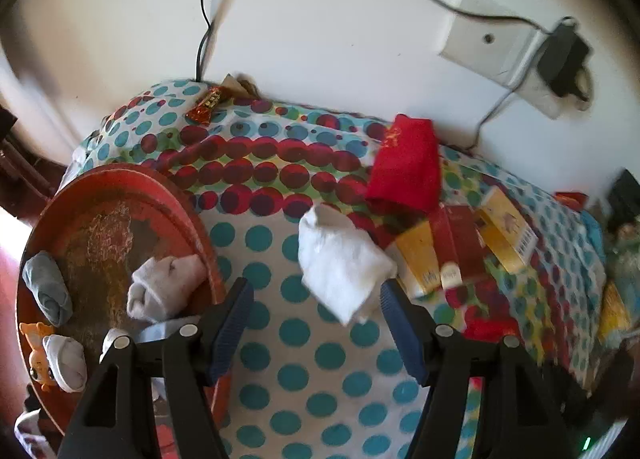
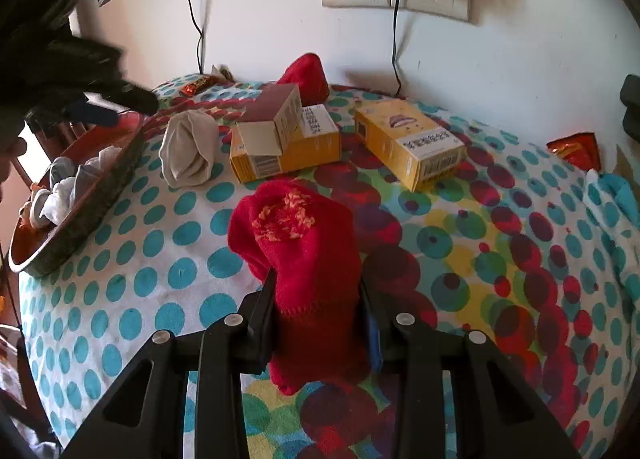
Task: Organize objects
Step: 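Grasp the red sock with the right gripper while the left gripper grasps a white sock, then carry the white sock into the red tray and open the left gripper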
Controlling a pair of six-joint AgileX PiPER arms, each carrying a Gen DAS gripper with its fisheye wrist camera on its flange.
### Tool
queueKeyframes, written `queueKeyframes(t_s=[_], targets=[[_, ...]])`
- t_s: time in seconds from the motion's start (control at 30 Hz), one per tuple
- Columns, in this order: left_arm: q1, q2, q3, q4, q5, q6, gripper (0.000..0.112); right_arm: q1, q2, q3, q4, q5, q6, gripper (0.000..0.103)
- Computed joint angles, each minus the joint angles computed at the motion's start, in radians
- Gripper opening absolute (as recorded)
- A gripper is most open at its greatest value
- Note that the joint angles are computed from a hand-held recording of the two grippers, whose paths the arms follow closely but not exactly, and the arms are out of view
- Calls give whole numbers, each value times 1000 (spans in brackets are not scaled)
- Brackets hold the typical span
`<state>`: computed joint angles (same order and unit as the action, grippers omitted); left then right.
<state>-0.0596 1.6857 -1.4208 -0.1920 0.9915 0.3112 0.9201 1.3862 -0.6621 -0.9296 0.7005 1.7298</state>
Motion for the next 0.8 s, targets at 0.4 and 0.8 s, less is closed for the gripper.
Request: queueKeyframes(t_s=[0.4, 0.8], targets=[[-108, 148, -49, 69, -77, -178, 68, -18, -23, 23, -8, -45, 18, 33], [-88, 94, 84, -77, -137, -15, 28, -16, -9, 10, 0, -21, 2, 33]])
